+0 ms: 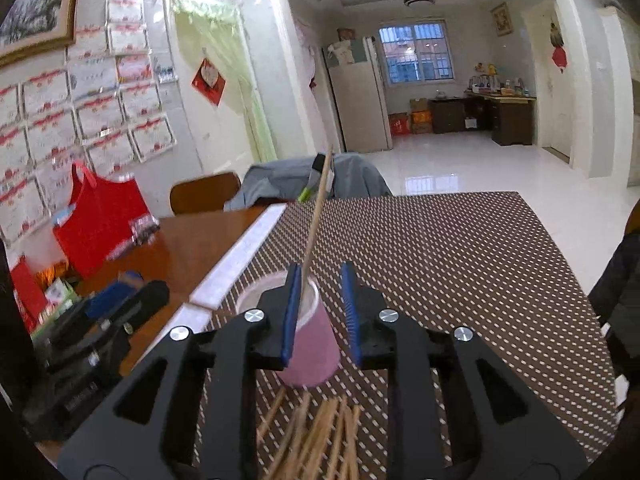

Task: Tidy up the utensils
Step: 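Move the left tool back to the stick pile and grasp a stick while the right tool grasps one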

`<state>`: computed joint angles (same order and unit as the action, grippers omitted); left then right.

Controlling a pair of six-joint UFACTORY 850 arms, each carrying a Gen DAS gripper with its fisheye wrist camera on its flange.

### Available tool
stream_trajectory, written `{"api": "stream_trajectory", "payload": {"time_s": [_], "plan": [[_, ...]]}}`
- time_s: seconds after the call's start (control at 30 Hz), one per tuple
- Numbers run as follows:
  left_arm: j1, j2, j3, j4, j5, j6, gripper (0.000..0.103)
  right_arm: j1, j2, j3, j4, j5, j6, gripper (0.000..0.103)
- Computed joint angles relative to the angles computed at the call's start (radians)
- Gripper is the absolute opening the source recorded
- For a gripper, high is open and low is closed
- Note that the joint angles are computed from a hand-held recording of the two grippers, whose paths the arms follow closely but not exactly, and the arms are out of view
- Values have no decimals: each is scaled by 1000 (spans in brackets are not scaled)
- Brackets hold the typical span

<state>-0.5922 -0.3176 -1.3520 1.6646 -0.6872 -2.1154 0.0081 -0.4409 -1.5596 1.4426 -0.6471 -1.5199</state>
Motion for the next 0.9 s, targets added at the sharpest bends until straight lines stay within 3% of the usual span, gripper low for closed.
{"api": "stream_trajectory", "payload": {"time_s": [0.2,0.47,0.67,0.9], "plan": [[-11,10,24,-127,49,82,54,-13,16,49,-226,5,84,22],[-6,-28,-9,-560,121,509,54,-14,2,85,-609,-41,267,22],[5,-65,-38,-792,122,746,54,-20,-41,54,-704,-129,351,22],[25,-94,-62,-972,120,927,54,-2,-70,33,-754,-125,392,22]]}}
